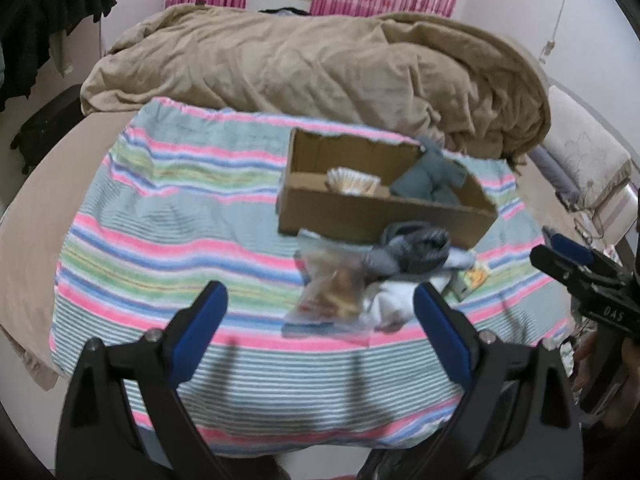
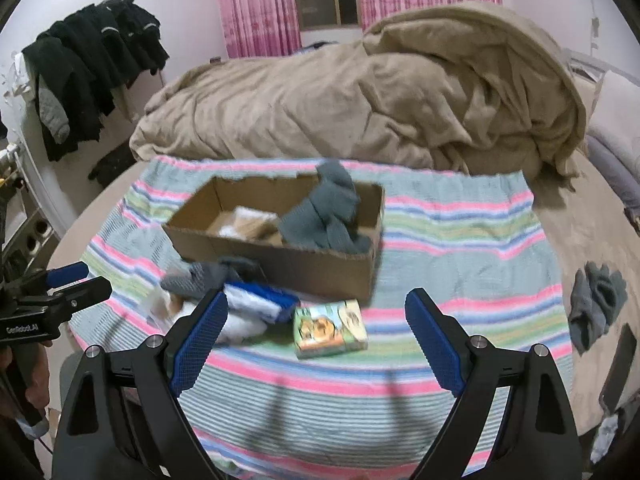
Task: Organize objects
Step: 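Grasp the clear snack bag with the left tool while the right tool grasps the cartoon tissue pack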
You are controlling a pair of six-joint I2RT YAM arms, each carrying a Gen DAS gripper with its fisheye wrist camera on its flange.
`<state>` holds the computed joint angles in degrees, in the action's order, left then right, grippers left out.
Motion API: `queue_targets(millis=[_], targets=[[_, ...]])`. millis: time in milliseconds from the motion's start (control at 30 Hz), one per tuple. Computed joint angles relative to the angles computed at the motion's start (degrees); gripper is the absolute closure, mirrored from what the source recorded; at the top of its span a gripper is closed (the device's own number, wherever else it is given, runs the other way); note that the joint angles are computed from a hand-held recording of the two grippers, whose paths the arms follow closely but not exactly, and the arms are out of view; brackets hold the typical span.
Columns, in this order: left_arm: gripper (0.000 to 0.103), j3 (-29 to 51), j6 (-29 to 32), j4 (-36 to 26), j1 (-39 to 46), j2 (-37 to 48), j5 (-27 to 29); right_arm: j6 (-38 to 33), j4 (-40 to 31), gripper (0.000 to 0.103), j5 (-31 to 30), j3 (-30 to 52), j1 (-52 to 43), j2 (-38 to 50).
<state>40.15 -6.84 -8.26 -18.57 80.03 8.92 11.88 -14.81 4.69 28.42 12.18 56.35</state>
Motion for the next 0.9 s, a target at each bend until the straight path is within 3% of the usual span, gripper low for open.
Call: queue_targets(millis=[400, 900], targets=[[0.008, 1.52, 0.34, 4.47, -1.85, 10.22, -1.6, -2.18, 9.64, 0.011, -3.77, -4.65, -2.35, 10.93], [0.008, 6.5, 3.29, 8.14, -3.66, 20.53, -3.5, -5.13, 19.68, 0.011, -8.2, -1.61, -7.02, 28.26]])
